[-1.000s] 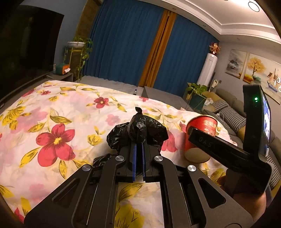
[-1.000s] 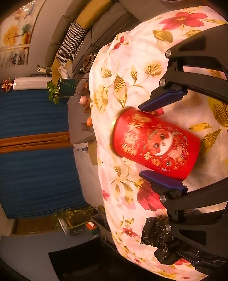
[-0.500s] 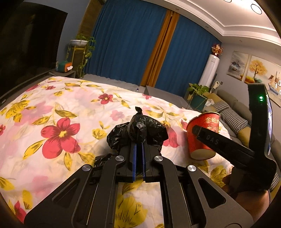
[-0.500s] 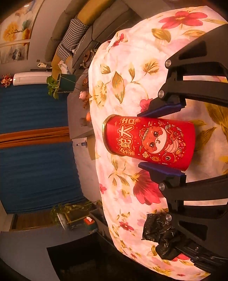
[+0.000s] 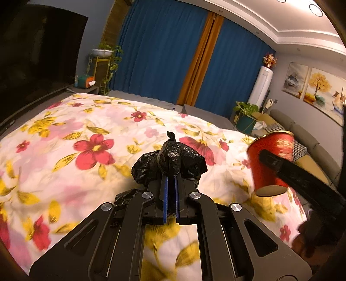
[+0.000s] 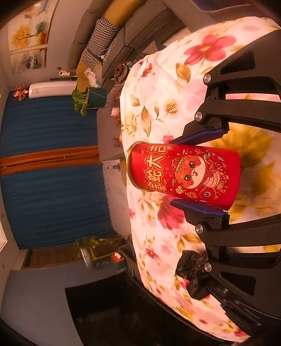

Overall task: Collect trash
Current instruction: 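Lift the black bag and red can and carry both over the grey bin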

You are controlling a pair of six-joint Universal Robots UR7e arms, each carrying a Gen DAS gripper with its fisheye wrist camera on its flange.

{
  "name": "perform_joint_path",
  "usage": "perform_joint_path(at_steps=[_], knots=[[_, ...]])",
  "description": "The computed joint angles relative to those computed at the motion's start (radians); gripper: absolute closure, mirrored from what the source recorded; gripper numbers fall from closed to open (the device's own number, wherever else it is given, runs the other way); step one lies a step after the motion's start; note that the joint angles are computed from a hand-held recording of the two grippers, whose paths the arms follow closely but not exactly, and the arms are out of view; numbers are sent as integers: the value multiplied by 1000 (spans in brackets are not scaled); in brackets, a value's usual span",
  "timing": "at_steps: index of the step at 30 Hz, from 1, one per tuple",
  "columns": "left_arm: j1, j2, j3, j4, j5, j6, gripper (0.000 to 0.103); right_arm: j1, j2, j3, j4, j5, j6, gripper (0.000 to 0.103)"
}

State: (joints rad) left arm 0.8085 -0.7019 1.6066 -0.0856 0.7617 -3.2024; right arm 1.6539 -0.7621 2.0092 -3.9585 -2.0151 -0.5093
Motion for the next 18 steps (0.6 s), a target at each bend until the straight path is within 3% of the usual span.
perform_joint_path(at_steps=[6, 18], knots=[[-73, -28, 77, 10, -86, -48, 99, -2, -86, 195, -135, 74, -48, 55], [-285, -40, 203, 50, -218, -180, 99, -17, -131, 523, -515, 159, -156, 55]])
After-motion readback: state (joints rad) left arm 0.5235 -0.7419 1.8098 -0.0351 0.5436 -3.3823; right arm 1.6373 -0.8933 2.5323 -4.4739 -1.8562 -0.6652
